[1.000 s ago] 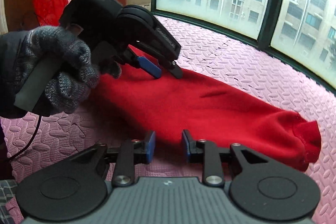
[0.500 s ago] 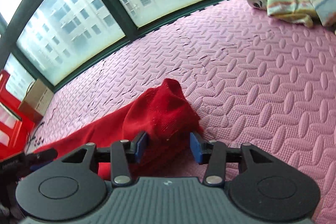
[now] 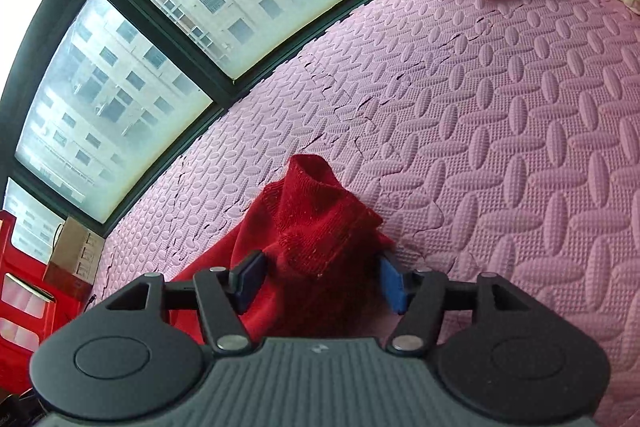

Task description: Fold clothes

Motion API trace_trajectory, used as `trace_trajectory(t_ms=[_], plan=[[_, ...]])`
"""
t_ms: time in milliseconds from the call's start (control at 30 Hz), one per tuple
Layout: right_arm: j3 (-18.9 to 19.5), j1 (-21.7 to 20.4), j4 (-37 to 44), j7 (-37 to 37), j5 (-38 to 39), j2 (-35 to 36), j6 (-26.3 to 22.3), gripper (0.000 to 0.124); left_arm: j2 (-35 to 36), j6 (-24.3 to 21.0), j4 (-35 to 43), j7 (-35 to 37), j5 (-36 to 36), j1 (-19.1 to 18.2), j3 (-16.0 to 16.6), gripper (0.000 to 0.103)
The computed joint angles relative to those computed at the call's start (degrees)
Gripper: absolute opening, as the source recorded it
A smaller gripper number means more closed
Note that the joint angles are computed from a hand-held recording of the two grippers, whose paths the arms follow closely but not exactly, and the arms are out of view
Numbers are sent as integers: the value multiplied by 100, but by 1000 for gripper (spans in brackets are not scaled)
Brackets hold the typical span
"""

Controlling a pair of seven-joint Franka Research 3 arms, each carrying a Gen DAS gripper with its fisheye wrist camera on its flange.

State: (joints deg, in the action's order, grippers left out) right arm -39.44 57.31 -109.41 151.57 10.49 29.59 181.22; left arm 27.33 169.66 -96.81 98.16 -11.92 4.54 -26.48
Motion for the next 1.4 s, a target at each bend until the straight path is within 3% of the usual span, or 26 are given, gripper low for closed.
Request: trace_trajectory(t_ms=[200,233,300,500,633,667,767,833,967,1200,1400], plan=[[-123,129,45,203,471,221,282,62,-237,120,-310,-21,-122,190,-51,103],[-18,50,44,127,546,209,351,61,-278,133,-359,-34,-140,209,-35,103],[593,-456,5,-48,720,58,568,46,-381,144,-442,-169,-41,108,165,103],[994,-715,-88,-356,1221,-30,914,26,-720,615,-912,-515,387,-32,568,103],[418,-123,-48,-704,1529,14,888,23,-867,683,-1114,-628,359,283,401,103],[304,-15,-1,-799,1585,40,868,23,-907,684,-1156,-713,385,279,465,103],[20,248,222,-1097,1706,121,789,22,-1048,640,-1264,-1357,834,-164,1150,103],[-279,519,468,-1358,1702,204,642,22,-1097,637,-1329,-1597,975,-185,1281,103],[-355,574,1001,-1659,1493,338,429,21,-1188,542,-1457,-1787,1020,5,1266,103],[305,33,2100,-1787,779,528,101,19,-1320,557,-1677,-1842,952,224,1257,103],[1171,-686,3448,-1840,221,979,-453,15,-1359,556,-1794,-1690,713,425,1152,103]])
